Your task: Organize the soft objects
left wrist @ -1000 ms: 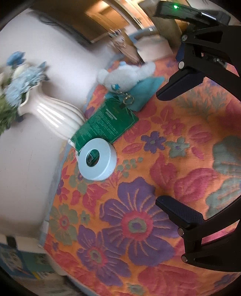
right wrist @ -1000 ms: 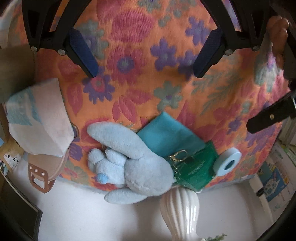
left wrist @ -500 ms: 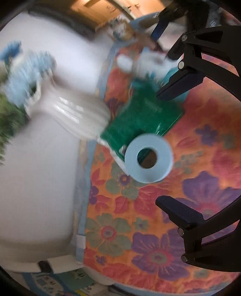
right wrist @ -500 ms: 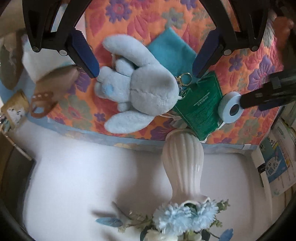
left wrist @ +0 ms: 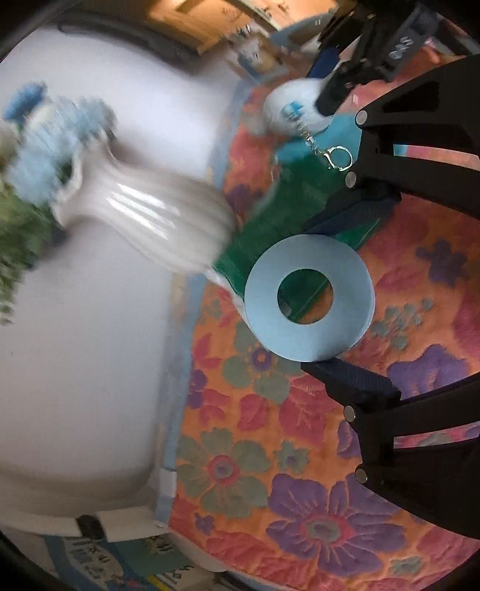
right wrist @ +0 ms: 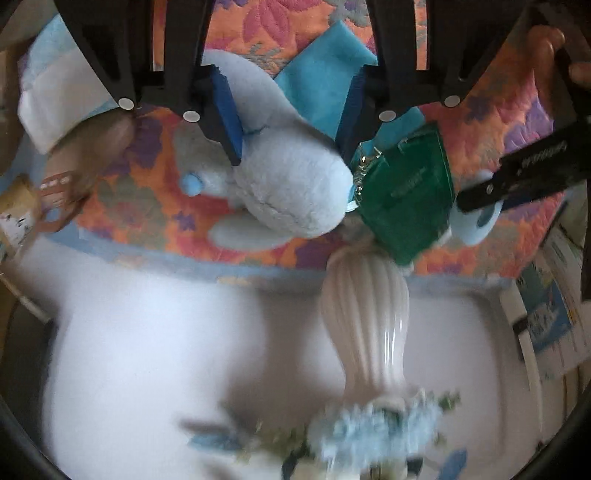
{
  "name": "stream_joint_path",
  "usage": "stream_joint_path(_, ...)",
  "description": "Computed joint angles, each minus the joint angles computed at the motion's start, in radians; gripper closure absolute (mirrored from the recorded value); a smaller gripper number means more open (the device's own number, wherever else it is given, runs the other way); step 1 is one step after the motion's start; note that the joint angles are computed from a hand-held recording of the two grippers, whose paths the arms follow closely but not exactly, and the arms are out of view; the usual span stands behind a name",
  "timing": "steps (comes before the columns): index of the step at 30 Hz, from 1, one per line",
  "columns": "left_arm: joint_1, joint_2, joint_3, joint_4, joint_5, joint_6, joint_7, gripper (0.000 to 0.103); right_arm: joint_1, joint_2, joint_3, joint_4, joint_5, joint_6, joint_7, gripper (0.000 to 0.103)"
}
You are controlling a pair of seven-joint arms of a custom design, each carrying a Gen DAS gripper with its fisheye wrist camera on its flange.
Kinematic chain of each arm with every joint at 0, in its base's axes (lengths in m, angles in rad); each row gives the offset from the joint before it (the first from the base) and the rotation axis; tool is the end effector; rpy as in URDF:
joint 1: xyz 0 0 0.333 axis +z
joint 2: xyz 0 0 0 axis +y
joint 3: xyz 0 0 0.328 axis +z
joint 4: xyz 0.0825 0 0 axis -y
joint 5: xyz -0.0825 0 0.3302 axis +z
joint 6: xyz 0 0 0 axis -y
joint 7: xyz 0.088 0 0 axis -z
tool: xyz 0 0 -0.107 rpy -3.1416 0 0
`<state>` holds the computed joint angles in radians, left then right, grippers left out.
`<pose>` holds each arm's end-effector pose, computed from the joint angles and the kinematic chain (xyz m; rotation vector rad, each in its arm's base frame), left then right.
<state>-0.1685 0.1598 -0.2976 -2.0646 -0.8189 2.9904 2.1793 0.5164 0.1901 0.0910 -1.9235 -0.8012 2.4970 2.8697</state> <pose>0.5352 -0.2015 0.4758 -1.6110 2.1519 -1.1466 0.4830 0.3369 0.4722 -1.7132 1.9615 -0.6857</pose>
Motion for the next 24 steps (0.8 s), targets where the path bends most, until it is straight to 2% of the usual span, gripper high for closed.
stream_joint_path(2,0.026,-0.06,-0.037,-0.04,-0.137,0.001,0.124,0.04,0.012,-0.016,0.002,0.003,-0.027,-0.017,0.016,0.057)
stream_joint_path(3,0.022,-0.089,-0.035,-0.059,-0.191,-0.006,0.169,0.04,0.014,-0.036,0.009,-0.008,-0.022,-0.015,0.008,0.06)
stream_joint_path(5,0.004,-0.151,-0.019,-0.107,-0.285,-0.015,0.239,0.04,0.023,-0.07,0.027,-0.025,-0.027,-0.027,-0.003,0.072)
stream_joint_path(6,-0.009,-0.176,-0.008,-0.13,-0.304,-0.015,0.249,0.04,0.031,-0.087,0.039,-0.034,-0.032,-0.039,-0.009,0.076)
stream_joint_path(8,-0.036,-0.224,0.014,-0.183,-0.331,-0.005,0.254,0.04,0.05,-0.121,0.066,-0.05,-0.045,-0.074,-0.025,0.076)
stream_joint_path(10,-0.062,-0.244,0.036,-0.219,-0.343,0.008,0.256,0.04,0.066,-0.143,0.096,-0.066,-0.002,-0.11,-0.075,0.076)
stream_joint_path(11,-0.073,-0.246,0.043,-0.233,-0.327,0.021,0.233,0.04,0.068,-0.151,0.103,-0.078,0.017,-0.111,-0.082,0.076)
stream_joint_path(12,-0.084,-0.247,0.052,-0.246,-0.32,0.031,0.223,0.04,0.067,-0.172,0.109,-0.114,0.073,-0.075,-0.094,0.075)
stream_joint_path(13,-0.096,-0.249,0.063,-0.257,-0.333,0.043,0.233,0.04,0.062,-0.186,0.11,-0.142,0.107,-0.042,-0.102,0.073)
stream_joint_path(14,-0.117,-0.246,0.071,-0.263,-0.397,0.07,0.287,0.04,0.058,-0.206,0.111,-0.183,0.17,0.012,-0.114,0.071)
stream_joint_path(15,-0.141,-0.237,0.082,-0.268,-0.421,0.101,0.309,0.04,0.053,-0.215,0.112,-0.208,0.205,0.038,-0.117,0.06)
stream_joint_path(16,-0.13,-0.23,0.068,-0.277,-0.374,0.112,0.264,0.04,0.052,-0.223,0.117,-0.219,0.218,0.038,-0.111,0.044)
stream_joint_path(17,-0.114,-0.224,0.058,-0.28,-0.316,0.102,0.215,0.04,0.052,-0.227,0.125,-0.22,0.213,0.015,-0.09,0.04)
stream_joint_path(20,-0.135,-0.223,0.082,-0.277,-0.327,0.084,0.237,0.039,0.051,-0.225,0.134,-0.205,0.21,-0.028,-0.083,0.037)
stream_joint_path(22,-0.134,-0.22,0.087,-0.274,-0.33,0.074,0.237,0.039,0.046,-0.225,0.131,-0.203,0.22,-0.02,-0.069,0.022)
stream_joint_path(24,-0.133,-0.221,0.091,-0.271,-0.354,0.061,0.251,0.039,0.038,-0.208,0.127,-0.18,0.21,-0.027,-0.073,0.018)
